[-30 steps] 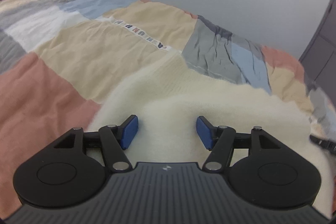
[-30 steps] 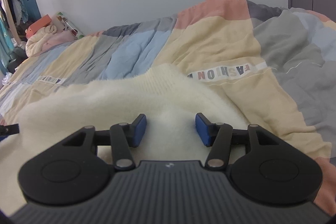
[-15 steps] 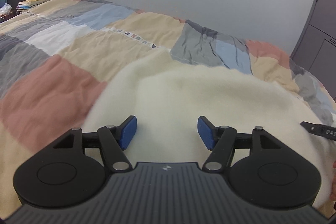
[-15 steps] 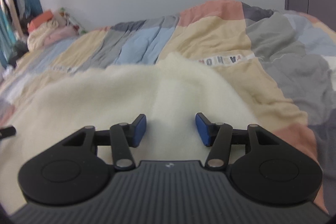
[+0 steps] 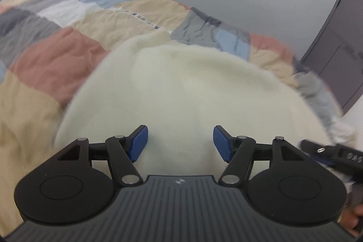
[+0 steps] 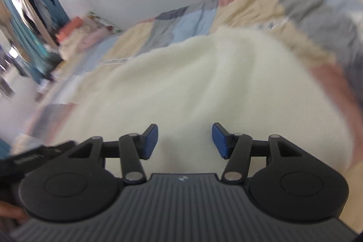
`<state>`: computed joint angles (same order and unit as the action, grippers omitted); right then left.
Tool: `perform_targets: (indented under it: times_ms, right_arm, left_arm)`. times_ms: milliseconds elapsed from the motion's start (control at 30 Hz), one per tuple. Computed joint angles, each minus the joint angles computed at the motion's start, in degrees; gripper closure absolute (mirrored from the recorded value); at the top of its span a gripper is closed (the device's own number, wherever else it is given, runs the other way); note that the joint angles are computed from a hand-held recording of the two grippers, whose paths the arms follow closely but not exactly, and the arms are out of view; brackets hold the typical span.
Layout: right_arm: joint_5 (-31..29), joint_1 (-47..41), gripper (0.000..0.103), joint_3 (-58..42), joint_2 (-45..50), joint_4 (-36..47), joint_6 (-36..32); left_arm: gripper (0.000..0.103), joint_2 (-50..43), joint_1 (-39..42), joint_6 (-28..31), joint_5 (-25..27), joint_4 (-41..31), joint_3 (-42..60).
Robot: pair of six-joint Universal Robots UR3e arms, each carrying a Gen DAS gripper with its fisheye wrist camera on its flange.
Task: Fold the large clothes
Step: 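Grasp the opposite sweater edge with both grippers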
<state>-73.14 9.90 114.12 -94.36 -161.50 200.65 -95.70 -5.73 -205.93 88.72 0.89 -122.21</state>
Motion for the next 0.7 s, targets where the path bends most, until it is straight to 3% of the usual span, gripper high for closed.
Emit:
perform_targets:
  times_ms: [133,167,233,300,367,567,700]
  right_arm:
    - [8.6,-2.0,0.046,3.7,-2.9,-1.0,5.2]
    - [9.9,-2.2,0.042,4.4,-3.1,-1.5,6.5]
    - [14.6,-4.0,0.015,7.4,-3.6,-5.2,10.6]
    - [20.3,-6.1,0.009,11.3,-2.9,-11.1,17.7]
    - [22.2,-6.1,0.009,12.7,-1.6,-12.4,21.9]
    - [18.2,-2.0,0.009,9.9,4.3,-13.7,24.5]
    - [14.0,-0.1,0.009,6.9,9.2,-16.1,26.3]
  left_arm:
    - [0.034,5.2,2.2,-5.3,-6.6,0.0,-5.6]
    - [0.034,5.9,3.1,-6.8,-8.4,0.4,-6.8]
    - [0.031,6.5,5.0,-9.6,-11.9,1.7,-8.9]
    - [0.028,6.7,7.9,-11.7,-17.2,1.9,-10.3]
    - [0.027,6.9,10.4,-14.5,-21.8,3.2,-12.1]
    - [0.018,2.5,12.4,-16.9,-26.2,7.8,-12.3]
    - [0.012,-3.7,14.8,-21.9,-30.6,16.4,-13.3]
